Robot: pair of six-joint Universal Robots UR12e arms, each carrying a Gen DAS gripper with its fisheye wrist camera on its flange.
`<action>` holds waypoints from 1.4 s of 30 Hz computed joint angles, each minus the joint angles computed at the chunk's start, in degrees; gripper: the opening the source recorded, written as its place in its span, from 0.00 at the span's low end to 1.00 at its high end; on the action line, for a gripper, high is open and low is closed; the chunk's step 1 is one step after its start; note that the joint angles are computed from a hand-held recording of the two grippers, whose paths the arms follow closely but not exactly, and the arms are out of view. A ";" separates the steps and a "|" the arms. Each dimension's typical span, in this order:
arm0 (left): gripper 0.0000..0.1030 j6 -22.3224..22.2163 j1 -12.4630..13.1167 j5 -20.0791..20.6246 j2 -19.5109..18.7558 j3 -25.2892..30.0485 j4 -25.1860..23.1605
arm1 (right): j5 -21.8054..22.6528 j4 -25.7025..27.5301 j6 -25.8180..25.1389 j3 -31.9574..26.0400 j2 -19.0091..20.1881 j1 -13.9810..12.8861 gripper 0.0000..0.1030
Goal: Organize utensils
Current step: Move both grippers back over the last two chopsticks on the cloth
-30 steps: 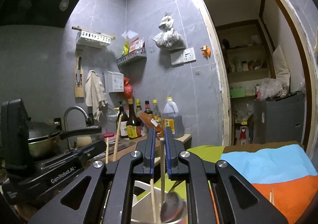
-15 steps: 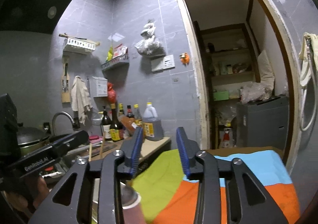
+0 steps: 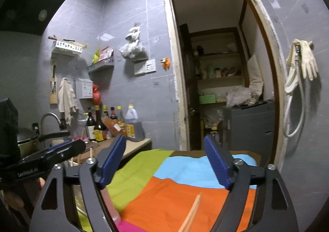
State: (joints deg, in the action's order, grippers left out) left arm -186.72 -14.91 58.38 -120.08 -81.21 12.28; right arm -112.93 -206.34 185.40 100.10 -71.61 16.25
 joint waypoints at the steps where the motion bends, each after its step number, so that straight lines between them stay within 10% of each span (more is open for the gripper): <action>1: 0.80 0.39 -0.26 -0.19 0.03 -0.08 -0.29 | -0.46 0.07 0.11 0.67 -0.48 -0.13 0.83; 7: 0.85 3.11 -1.76 -1.03 0.20 -0.68 -3.45 | -1.02 -0.19 0.91 3.88 -2.65 -1.06 1.00; 20: 0.85 11.38 -4.21 1.28 1.41 -3.54 -14.26 | 0.04 7.85 5.80 8.60 -5.82 -3.19 1.00; 36: 0.85 13.16 -5.67 11.87 1.73 -3.27 -28.29 | 9.32 37.87 13.78 4.61 -5.94 -6.27 0.99; 42: 0.85 10.93 -5.41 14.75 1.75 -2.40 -33.02 | 12.85 45.62 12.91 1.74 -4.39 -7.04 0.80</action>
